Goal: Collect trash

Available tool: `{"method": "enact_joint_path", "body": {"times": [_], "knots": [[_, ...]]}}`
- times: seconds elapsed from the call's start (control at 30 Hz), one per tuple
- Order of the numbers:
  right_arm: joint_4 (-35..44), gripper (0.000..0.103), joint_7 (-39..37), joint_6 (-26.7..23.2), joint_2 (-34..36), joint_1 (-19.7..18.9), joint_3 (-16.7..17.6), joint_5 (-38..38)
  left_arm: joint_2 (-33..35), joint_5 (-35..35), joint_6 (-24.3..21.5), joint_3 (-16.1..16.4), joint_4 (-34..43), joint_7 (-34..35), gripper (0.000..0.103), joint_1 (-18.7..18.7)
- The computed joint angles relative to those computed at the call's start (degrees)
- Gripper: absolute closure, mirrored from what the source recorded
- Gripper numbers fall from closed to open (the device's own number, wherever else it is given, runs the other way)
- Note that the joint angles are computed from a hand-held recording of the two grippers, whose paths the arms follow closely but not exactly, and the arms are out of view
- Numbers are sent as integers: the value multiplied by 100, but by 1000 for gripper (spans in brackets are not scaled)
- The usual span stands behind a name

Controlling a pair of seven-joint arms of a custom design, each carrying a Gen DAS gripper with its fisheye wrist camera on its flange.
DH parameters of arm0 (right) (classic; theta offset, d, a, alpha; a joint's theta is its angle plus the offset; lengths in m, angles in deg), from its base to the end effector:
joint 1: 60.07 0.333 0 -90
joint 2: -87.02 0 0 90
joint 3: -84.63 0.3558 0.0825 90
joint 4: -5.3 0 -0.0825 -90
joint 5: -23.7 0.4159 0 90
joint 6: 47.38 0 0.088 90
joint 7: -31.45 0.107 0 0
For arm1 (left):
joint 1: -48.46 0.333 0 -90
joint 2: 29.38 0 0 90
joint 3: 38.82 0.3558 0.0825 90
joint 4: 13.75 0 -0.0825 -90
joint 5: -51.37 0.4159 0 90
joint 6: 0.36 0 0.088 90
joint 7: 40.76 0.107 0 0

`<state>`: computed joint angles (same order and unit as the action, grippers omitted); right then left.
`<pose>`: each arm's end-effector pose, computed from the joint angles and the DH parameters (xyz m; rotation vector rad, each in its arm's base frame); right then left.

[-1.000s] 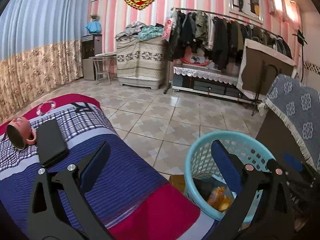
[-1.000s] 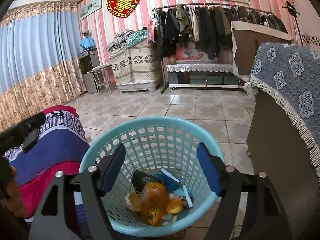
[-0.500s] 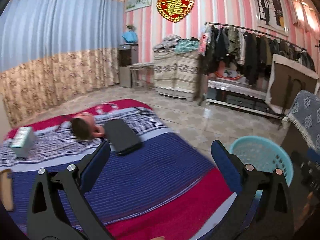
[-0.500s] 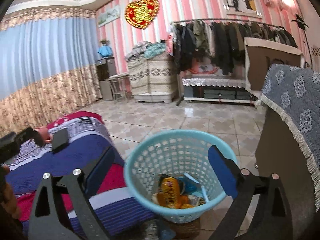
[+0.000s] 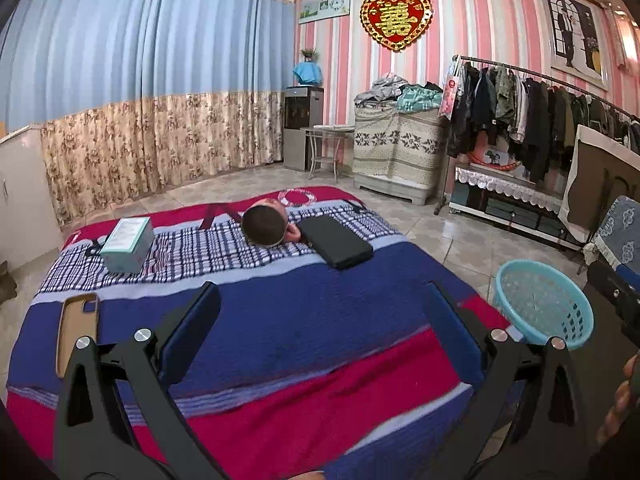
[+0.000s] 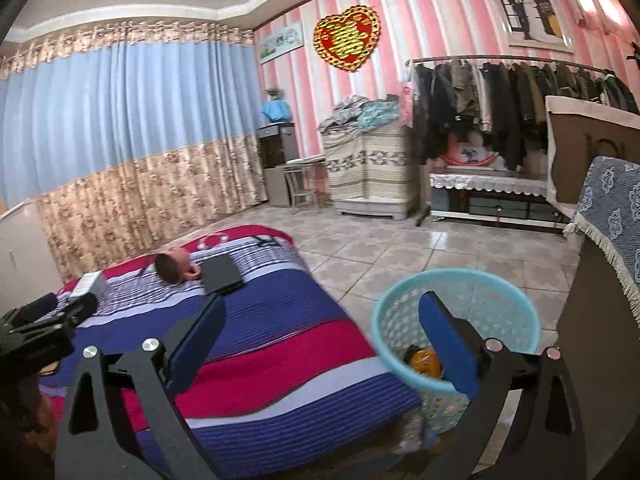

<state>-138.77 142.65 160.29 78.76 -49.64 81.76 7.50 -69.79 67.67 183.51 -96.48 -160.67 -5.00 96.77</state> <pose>0.4961 0.1008 0.5032 -1.4654 1.3234 -0.7547 0.4516 -0.1623 0.5087 -1.6745 1.2749 -0.8527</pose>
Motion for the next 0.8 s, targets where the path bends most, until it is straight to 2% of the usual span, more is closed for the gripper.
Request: {"method": "enact_joint_path", "body": {"times": [0.07, 0.17, 0.27, 0.53, 0.7, 0.8], "knots": [[-106, 8, 129, 9, -99, 61, -48, -192, -83, 11, -37, 155, -135, 31, 6, -212], [-319, 8, -177, 42, -254, 40, 124, 56, -269, -31, -38, 377, -390, -2, 6, -527], [-527, 8, -400, 104, -364, 72, 212, 279, -511, -88, -37, 461, -628, -94, 6, -724], [-932, 8, -804, 156, -649, 179, 409, 797, -565, -152, 35, 821, -908, 26, 6, -1249], [-1019, 8, -901, 95, -771, 348, 382, 851, -737, -179, 30, 925, -1063, 111, 6, -1422], [-1046, 8, -1054, 94, -806, 351, 479, 978, -804, -230, 40, 1036, -1168, 118, 6, -1520]]}}
